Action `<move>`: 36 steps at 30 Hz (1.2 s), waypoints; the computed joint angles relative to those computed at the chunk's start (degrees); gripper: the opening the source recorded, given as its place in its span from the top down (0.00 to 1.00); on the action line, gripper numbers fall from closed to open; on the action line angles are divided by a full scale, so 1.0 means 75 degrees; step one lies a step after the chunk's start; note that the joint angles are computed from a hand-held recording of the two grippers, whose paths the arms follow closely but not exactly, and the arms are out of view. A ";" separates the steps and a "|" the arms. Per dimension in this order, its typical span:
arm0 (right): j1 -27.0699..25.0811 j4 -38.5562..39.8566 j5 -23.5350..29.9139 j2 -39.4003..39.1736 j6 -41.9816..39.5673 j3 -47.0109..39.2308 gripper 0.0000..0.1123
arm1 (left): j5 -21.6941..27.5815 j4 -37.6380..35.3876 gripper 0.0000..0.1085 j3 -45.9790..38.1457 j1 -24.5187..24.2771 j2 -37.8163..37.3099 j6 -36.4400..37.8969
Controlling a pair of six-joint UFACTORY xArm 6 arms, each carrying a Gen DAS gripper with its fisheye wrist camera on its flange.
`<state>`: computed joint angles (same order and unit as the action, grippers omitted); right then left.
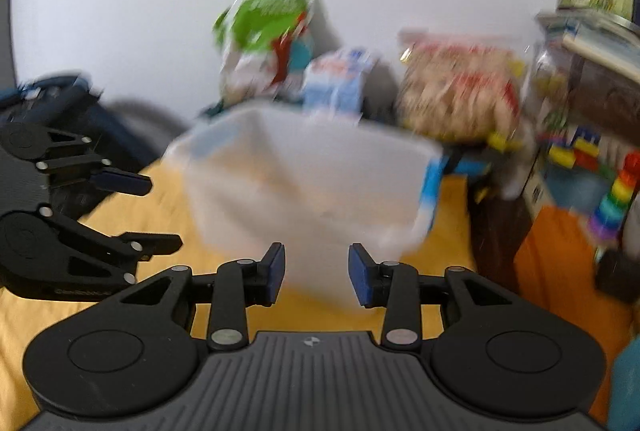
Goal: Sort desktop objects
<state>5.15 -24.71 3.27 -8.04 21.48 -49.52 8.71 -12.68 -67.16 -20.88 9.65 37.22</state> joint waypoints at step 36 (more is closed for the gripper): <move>0.1407 0.1815 0.0295 -0.0200 -0.1537 0.1726 0.66 | 0.0335 -0.1712 0.45 0.2737 -0.0012 -0.1747 0.1390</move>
